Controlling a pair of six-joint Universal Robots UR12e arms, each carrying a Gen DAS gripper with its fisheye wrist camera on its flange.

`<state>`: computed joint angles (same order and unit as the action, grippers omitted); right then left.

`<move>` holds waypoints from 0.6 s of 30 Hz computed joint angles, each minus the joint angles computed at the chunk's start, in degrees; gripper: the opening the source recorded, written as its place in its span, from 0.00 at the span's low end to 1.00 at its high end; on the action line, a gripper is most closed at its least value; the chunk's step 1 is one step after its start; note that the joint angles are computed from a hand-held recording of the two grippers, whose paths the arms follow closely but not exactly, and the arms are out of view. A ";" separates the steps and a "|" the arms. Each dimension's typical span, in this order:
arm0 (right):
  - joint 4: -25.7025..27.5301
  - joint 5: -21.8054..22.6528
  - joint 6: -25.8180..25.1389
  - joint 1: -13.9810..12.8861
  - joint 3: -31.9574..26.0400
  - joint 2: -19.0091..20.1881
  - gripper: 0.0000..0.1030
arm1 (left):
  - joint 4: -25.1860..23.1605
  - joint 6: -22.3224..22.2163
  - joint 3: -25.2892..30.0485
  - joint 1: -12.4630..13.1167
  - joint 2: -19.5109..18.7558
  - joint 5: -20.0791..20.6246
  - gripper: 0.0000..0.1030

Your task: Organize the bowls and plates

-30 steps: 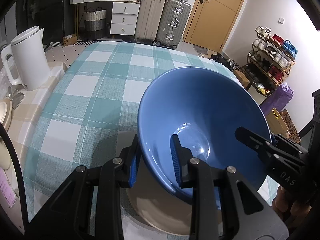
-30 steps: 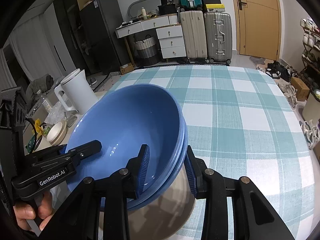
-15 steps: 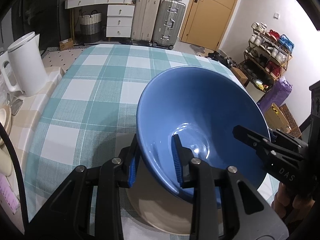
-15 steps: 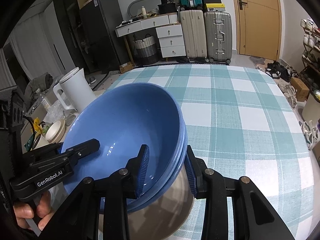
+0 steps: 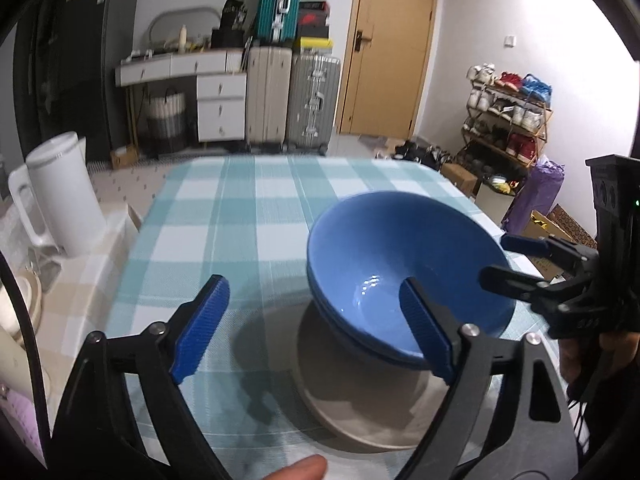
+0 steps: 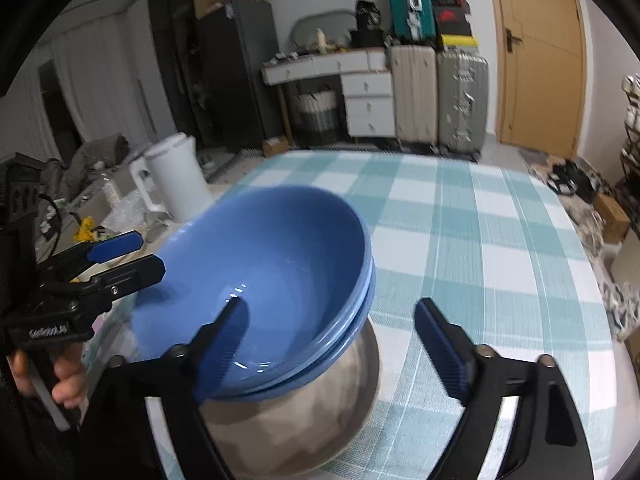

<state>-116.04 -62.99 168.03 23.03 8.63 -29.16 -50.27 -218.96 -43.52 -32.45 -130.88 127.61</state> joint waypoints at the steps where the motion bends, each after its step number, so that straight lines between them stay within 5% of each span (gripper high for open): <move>1: -2.59 0.59 -0.02 -0.18 3.25 -1.52 0.96 | 1.98 0.74 -1.46 -0.16 0.62 0.66 0.93; 8: -19.70 5.58 -2.53 -1.96 21.43 -9.64 0.99 | 11.57 3.78 -9.01 -1.04 3.56 1.50 0.99; 18: -34.91 11.55 -1.81 -3.80 34.66 -14.32 0.99 | 22.72 6.95 -15.64 -2.05 4.50 3.25 0.99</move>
<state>-150.95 -51.44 166.23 19.22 43.29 -43.48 -27.55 -212.01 -59.16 -34.50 -126.38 130.87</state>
